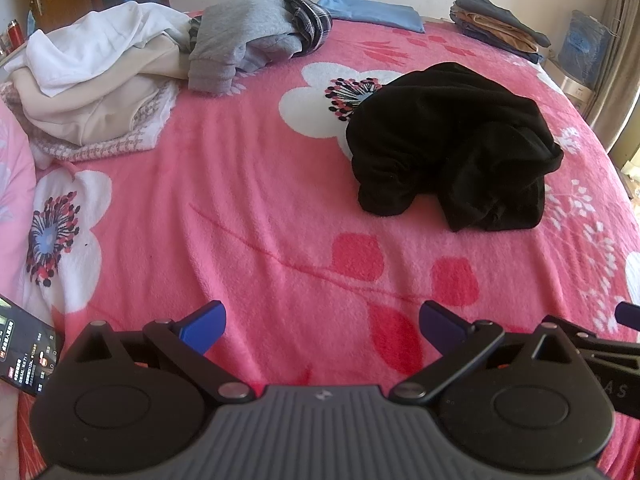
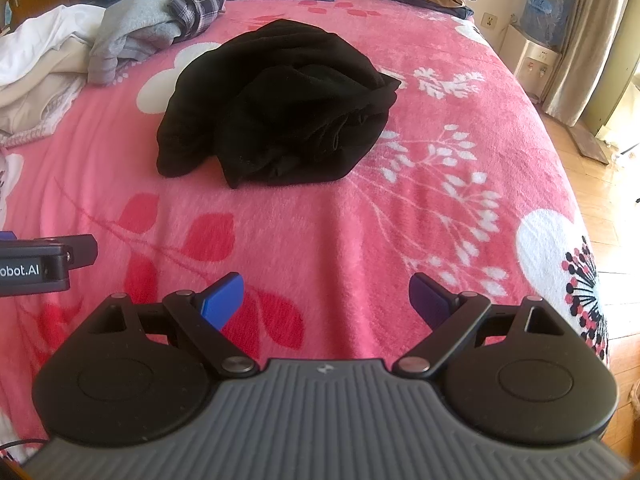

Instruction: Fold clothes

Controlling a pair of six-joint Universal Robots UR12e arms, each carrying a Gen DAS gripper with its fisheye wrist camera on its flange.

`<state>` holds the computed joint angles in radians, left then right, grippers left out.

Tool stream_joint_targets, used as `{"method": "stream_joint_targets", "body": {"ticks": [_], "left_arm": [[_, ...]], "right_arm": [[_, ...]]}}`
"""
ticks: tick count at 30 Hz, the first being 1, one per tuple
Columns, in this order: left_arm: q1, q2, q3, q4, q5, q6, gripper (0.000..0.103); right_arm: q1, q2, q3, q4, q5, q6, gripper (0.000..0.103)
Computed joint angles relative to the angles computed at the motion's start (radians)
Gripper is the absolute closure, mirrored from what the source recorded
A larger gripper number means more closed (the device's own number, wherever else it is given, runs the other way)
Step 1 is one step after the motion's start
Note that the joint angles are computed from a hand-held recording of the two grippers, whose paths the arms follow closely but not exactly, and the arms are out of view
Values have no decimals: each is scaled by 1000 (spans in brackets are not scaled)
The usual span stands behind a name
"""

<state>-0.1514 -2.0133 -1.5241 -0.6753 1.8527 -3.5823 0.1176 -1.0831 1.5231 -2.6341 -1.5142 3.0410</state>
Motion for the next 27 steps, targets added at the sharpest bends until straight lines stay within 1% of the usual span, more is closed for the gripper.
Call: {"method": "stream_joint_targets", "body": {"ticks": [3, 7, 10, 12, 16, 18, 21, 24, 25, 26, 27], "left_arm": [[0, 0, -2, 8, -1, 0, 0], [1, 0, -11, 48, 2, 5, 0], [7, -1, -18, 80, -15, 8, 0], [11, -2, -20, 100, -25, 14, 0], [19, -9, -27, 162, -43, 26, 0], [25, -12, -30, 189, -63, 26, 0], [34, -21, -28, 207, -97, 19, 0], [40, -33, -26, 236, -104, 30, 0], [43, -39, -26, 256, -106, 34, 0], [46, -45, -26, 280, -112, 42, 0], [48, -52, -23, 301, -117, 54, 0]], "right_arm": [[0, 0, 0, -2, 0, 0, 13], [-1, 1, 1, 1, 8, -2, 13], [-4, 4, -2, 2, 20, -11, 13], [-6, 8, -4, -12, 30, -19, 13], [-14, 15, 2, -68, 81, -56, 13], [-17, 22, 4, -115, 99, -81, 13], [-22, 43, 0, -214, 120, -104, 13], [-38, 75, -16, -348, 181, -75, 12], [-46, 90, -24, -408, 212, -61, 10], [-51, 108, -36, -472, 238, -48, 3], [-55, 125, -49, -527, 250, -37, 1]]}}
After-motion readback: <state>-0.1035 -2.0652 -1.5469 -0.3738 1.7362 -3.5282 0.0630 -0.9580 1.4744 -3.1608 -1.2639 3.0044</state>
